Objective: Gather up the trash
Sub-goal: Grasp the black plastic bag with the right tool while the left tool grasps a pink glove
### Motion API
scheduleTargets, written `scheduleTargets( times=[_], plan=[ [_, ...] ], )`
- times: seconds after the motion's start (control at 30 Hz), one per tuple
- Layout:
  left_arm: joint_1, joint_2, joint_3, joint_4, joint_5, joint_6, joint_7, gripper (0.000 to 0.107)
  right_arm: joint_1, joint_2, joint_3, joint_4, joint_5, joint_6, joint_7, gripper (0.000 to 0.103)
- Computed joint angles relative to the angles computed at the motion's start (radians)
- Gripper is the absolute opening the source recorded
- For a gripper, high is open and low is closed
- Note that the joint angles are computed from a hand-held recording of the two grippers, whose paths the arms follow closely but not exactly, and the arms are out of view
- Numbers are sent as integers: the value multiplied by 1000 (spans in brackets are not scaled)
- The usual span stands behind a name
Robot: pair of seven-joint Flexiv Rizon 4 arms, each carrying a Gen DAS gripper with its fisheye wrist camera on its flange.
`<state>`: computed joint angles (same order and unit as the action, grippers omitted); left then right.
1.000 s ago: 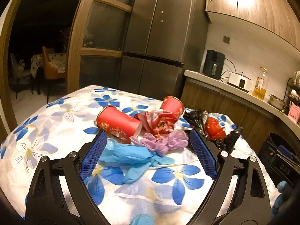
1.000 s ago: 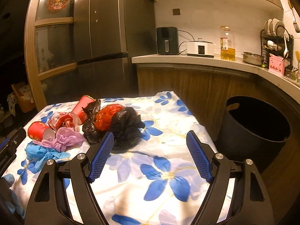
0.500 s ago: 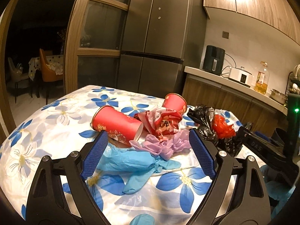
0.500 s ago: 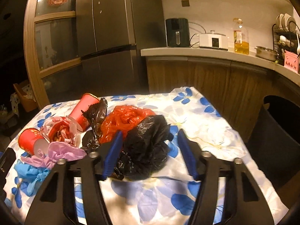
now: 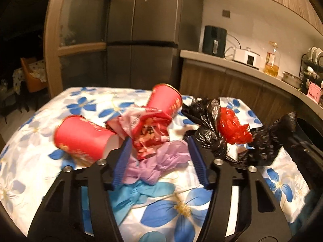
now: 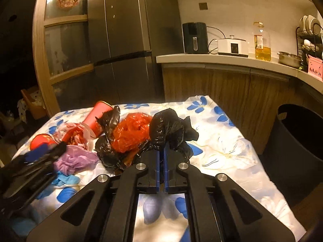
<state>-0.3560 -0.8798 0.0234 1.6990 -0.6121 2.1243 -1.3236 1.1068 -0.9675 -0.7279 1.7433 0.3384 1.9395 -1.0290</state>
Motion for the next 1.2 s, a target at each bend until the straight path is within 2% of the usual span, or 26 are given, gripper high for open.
scheduleTargets(
  times=[0.1,0.2,0.23,0.27,0.37,0.57,0.7,0.87,1.03,1.2],
  plan=[
    [-27,-14,33,-38,-40,-83,35,39,1,23,8,21,-2,14,-17,4],
    [-45,-19,62,-50,-40,-146,47,12,9,31,3,30,9,16,-29,4],
    [-46,-18,68,-49,-33,-154,42,5,11,35,3,34,13,17,-32,4],
    [-34,-13,55,-43,-9,-154,35,3,10,35,5,32,14,18,-35,4],
    [-1,1,22,-20,57,-113,1,1,18,43,0,41,23,19,-44,4],
    [161,63,-144,85,297,38,-138,1,42,75,-7,82,47,46,-80,4],
    [188,117,-160,160,389,138,-213,1,68,102,-12,114,83,78,-121,4],
    [205,173,-168,225,456,219,-294,1,90,144,0,142,137,117,-195,4],
    [196,210,-160,240,492,247,-318,1,102,179,11,156,190,139,-270,4],
    [187,219,-170,216,520,226,-314,1,117,206,8,166,254,149,-342,4]
  ],
)
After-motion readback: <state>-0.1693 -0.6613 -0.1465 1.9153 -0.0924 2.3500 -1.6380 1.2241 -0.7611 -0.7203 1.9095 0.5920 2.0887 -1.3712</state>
